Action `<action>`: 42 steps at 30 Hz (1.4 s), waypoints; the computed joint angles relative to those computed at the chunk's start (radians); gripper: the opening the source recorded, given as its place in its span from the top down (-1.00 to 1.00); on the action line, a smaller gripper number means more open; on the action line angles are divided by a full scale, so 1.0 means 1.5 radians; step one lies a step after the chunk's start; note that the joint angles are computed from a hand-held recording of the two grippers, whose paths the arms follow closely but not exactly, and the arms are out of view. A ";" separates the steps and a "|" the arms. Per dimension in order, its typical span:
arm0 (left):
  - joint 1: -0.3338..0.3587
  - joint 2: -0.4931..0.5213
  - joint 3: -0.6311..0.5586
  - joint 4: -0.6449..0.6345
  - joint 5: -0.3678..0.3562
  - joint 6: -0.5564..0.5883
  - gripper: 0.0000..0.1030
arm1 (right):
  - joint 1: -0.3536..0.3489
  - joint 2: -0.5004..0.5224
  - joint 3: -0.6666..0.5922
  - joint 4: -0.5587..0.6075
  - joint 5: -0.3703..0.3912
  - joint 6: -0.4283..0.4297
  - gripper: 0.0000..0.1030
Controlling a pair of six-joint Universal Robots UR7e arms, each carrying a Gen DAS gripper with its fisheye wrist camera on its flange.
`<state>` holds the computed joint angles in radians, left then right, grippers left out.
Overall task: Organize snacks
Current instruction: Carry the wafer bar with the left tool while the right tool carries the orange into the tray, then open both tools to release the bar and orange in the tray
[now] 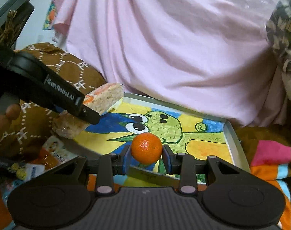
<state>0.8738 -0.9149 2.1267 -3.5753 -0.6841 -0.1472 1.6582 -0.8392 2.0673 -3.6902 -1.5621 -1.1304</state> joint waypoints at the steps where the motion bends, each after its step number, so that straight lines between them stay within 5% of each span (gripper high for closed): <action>1: 0.007 0.007 -0.010 0.001 -0.004 0.005 0.34 | 0.001 0.007 -0.010 0.004 -0.006 0.002 0.24; 16: 0.060 0.054 -0.060 0.017 -0.020 -0.012 0.31 | -0.004 0.055 -0.077 0.031 -0.054 0.033 0.21; 22: 0.052 0.057 -0.052 0.010 -0.005 -0.019 0.01 | -0.006 0.055 -0.079 0.028 -0.052 0.050 -0.22; 33: -0.004 0.055 0.004 -0.119 0.055 0.051 -0.94 | -0.022 0.016 -0.008 -0.035 0.003 0.107 -0.97; 42: -0.085 0.053 0.080 -0.248 0.135 0.114 -0.98 | -0.036 -0.027 0.092 -0.142 0.071 0.124 -0.99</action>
<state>0.7457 -0.8352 2.2470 -3.9480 -0.4809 0.0242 1.6040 -0.8803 2.2051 -3.9034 -1.4561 -0.9450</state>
